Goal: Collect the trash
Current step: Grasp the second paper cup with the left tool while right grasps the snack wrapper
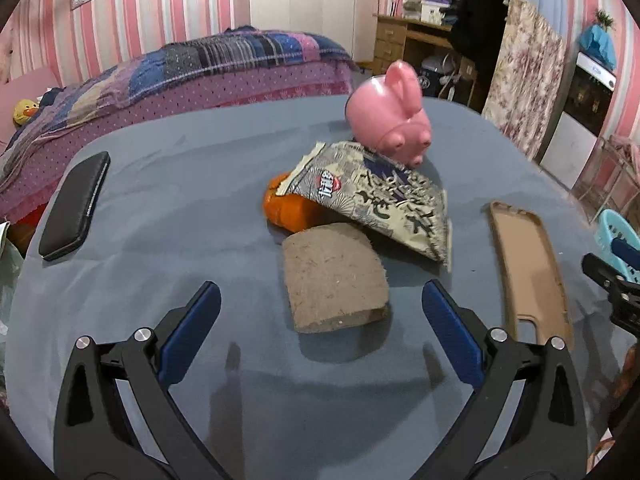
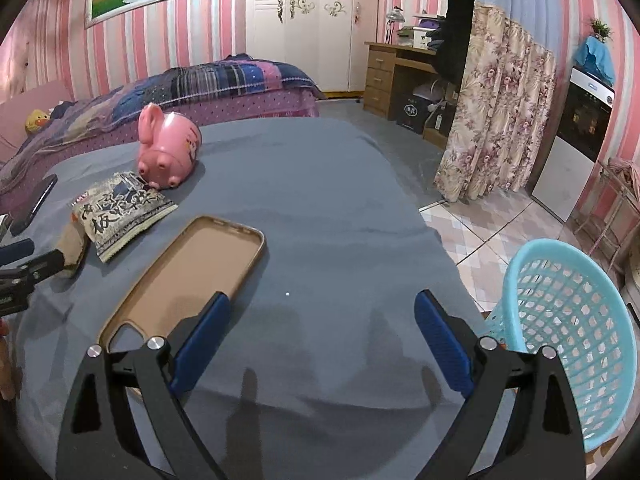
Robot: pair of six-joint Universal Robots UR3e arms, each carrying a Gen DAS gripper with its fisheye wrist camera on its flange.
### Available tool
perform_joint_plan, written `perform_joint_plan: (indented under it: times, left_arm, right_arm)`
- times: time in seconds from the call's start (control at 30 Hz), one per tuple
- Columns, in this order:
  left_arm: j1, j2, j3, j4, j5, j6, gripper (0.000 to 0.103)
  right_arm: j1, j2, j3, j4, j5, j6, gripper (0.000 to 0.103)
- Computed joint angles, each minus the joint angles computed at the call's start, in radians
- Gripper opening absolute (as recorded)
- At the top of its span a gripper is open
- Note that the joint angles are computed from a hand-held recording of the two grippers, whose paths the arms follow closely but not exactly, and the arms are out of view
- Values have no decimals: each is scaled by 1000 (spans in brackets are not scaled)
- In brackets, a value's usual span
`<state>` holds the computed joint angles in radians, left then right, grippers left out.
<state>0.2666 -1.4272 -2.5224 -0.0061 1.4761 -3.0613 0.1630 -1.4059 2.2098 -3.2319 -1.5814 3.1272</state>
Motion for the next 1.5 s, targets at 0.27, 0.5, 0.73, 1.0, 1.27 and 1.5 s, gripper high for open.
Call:
perform_joint_plan:
  times: [0.27,0.5,0.73,1.0,1.27,1.5]
  left_arm:
    - [65,-4,15,-86,-124,52,54]
    - [233,257,-98,-198,-197,183,54]
    - [595,460,-98,-439,-374,380,54]
    - [718,293,-135,-215,-358,436,54]
    - [739,228,-123,-180,-382,432,54]
    - [782,237,-133,-223,-417,450,54]
  right_arm:
    - [48,39,-39,4,-25,3,92]
    - [127,47,-92,46,-33,13,92]
    - [275,161,-289,163,-99,74,92]
    - [399,336,-585,344,-167,107,91]
    - [435,457,-825,532,-162,78,74]
    - [427,436,-800,493,-148,28,38]
